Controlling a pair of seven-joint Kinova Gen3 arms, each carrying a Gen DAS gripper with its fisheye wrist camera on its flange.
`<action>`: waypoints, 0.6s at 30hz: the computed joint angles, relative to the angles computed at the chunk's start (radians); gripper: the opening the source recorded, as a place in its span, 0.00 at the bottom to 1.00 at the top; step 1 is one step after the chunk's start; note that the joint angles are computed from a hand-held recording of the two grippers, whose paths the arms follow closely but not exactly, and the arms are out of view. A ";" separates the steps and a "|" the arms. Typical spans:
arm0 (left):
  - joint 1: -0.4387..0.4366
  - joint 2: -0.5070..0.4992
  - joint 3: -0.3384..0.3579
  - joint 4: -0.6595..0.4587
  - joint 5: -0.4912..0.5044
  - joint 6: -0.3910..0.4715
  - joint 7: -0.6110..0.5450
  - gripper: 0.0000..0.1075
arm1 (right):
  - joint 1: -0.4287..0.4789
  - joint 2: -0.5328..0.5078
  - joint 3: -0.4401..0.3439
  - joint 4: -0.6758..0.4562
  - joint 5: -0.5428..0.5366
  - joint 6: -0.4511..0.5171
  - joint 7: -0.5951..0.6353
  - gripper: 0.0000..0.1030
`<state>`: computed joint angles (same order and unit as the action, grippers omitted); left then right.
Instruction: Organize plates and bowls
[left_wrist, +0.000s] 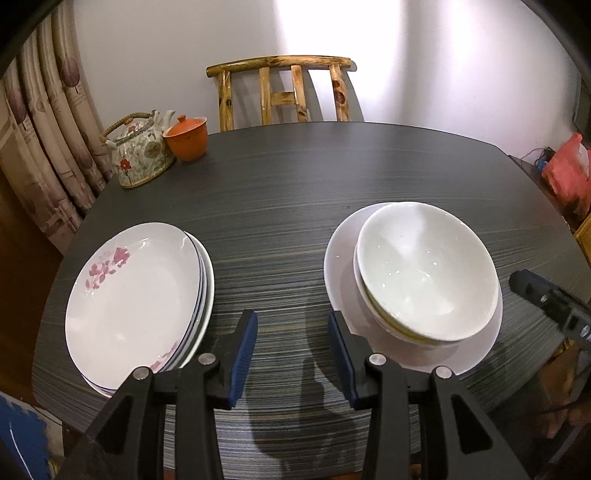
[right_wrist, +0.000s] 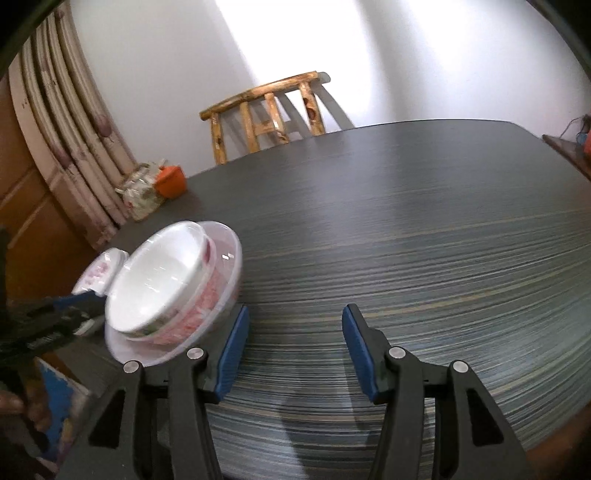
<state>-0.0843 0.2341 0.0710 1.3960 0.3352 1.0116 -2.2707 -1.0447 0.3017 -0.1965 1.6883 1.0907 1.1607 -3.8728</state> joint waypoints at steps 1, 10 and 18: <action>0.000 0.008 -0.001 -0.011 -0.001 0.014 0.006 0.37 | 0.009 -0.016 -0.001 0.013 0.006 -0.032 -0.009 0.50; -0.033 0.080 0.000 -0.120 0.035 0.137 0.077 0.37 | 0.119 -0.078 -0.014 0.018 -0.036 -0.270 0.098 0.50; -0.097 0.144 0.019 -0.220 0.125 0.273 0.112 0.37 | 0.136 -0.088 0.017 0.017 -0.080 -0.337 0.144 0.50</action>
